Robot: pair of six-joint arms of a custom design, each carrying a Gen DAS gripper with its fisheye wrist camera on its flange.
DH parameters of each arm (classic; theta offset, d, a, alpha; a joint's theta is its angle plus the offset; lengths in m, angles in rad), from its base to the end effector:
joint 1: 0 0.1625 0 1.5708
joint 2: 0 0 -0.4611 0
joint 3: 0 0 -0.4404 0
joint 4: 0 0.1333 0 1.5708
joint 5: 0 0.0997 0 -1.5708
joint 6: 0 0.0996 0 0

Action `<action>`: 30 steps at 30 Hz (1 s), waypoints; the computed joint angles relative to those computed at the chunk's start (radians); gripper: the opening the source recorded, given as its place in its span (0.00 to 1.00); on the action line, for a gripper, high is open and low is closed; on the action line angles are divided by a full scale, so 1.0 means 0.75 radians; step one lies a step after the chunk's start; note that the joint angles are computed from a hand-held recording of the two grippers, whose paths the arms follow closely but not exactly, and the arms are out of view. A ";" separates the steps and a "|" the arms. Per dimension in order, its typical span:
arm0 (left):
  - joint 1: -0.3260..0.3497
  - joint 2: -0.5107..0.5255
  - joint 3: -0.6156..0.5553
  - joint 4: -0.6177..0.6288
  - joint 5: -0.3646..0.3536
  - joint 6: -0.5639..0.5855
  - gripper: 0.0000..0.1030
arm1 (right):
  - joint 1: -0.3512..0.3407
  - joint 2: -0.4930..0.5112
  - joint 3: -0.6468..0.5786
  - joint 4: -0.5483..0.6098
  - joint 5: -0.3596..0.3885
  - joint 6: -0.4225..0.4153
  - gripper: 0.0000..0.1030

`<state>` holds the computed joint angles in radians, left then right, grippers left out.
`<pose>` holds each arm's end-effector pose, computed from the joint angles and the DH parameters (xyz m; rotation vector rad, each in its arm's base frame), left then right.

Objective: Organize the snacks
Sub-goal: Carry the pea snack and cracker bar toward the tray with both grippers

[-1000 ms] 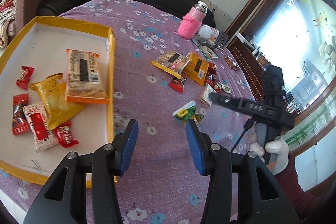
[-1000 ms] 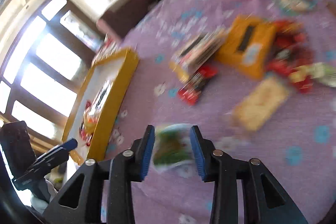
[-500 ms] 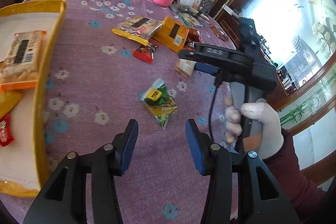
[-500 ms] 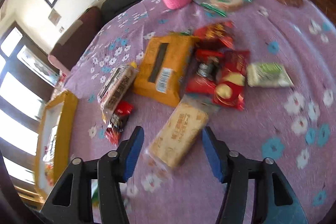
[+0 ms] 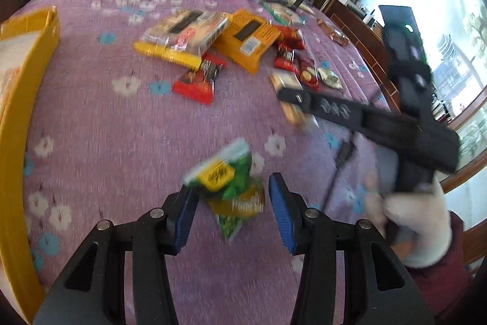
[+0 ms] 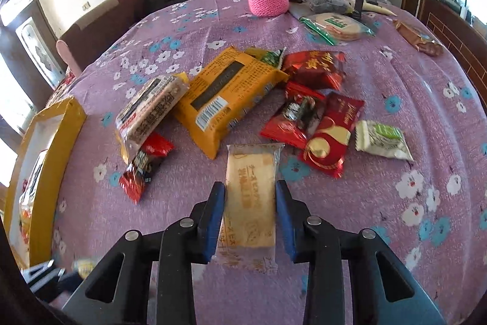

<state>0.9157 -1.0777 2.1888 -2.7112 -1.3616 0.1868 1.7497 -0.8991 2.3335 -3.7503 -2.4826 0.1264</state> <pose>-0.1924 -0.5031 0.0795 1.1984 2.6877 -0.1136 0.1358 -0.4444 0.1099 -0.3571 -2.1705 0.9955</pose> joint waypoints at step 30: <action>0.258 -0.392 -0.059 -0.075 0.035 -0.073 0.32 | 0.314 0.078 -0.140 0.139 0.315 0.022 0.33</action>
<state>1.1096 -1.3720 2.1443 -2.7673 -1.3351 0.1317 1.9851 -0.8408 2.2281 -3.6457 -2.2465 0.1426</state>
